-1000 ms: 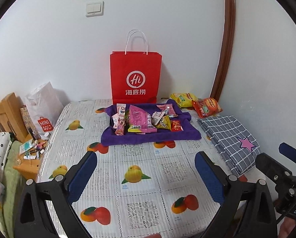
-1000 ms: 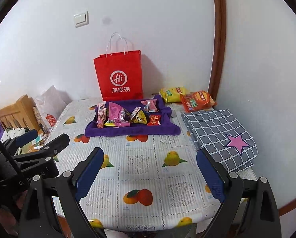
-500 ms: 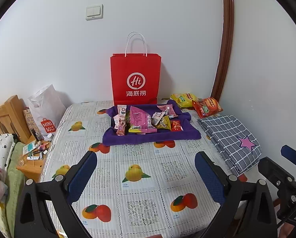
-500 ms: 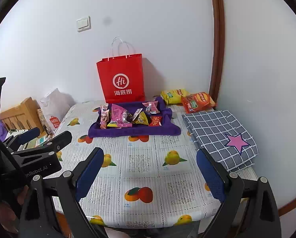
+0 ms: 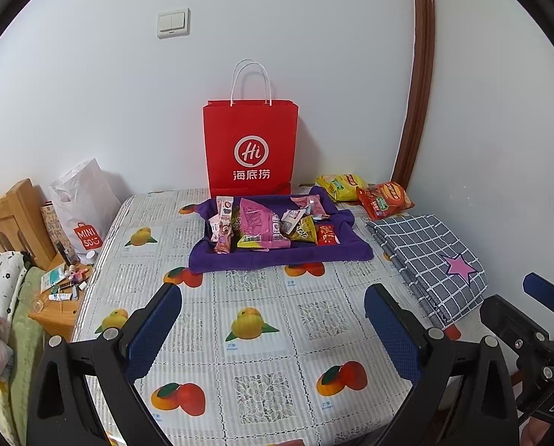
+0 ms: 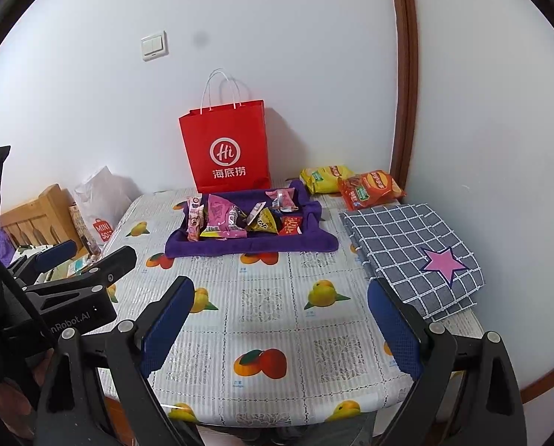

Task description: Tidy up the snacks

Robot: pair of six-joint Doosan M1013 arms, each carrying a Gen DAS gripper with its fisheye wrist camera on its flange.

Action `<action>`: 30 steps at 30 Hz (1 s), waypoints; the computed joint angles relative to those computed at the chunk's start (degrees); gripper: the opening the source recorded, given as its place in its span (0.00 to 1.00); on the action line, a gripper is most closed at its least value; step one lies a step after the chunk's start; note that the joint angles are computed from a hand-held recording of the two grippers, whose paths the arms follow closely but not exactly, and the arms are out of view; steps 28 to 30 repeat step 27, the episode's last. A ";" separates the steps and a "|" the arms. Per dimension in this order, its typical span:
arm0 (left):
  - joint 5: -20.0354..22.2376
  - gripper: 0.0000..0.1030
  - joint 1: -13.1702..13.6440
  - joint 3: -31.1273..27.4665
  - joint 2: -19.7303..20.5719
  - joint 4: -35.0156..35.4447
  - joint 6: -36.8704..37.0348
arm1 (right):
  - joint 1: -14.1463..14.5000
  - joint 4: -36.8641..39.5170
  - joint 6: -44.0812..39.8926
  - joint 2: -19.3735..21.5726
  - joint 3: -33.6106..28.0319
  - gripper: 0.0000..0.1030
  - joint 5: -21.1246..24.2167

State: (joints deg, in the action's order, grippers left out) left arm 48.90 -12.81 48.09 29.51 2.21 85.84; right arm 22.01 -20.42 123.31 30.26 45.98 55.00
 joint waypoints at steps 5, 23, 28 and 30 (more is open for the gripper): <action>-0.07 0.97 -0.03 0.02 -0.03 0.04 -0.07 | -0.01 0.12 0.22 0.00 0.01 0.91 -0.01; 0.30 0.97 0.13 -0.41 0.09 -0.56 0.86 | -0.08 0.07 1.14 -0.37 0.76 0.91 -0.32; -1.09 0.97 0.08 0.41 -0.29 -0.10 0.16 | -0.16 0.40 0.94 -0.41 0.80 0.91 -0.41; -1.09 0.97 0.08 0.41 -0.29 -0.10 0.16 | -0.16 0.40 0.94 -0.41 0.80 0.91 -0.41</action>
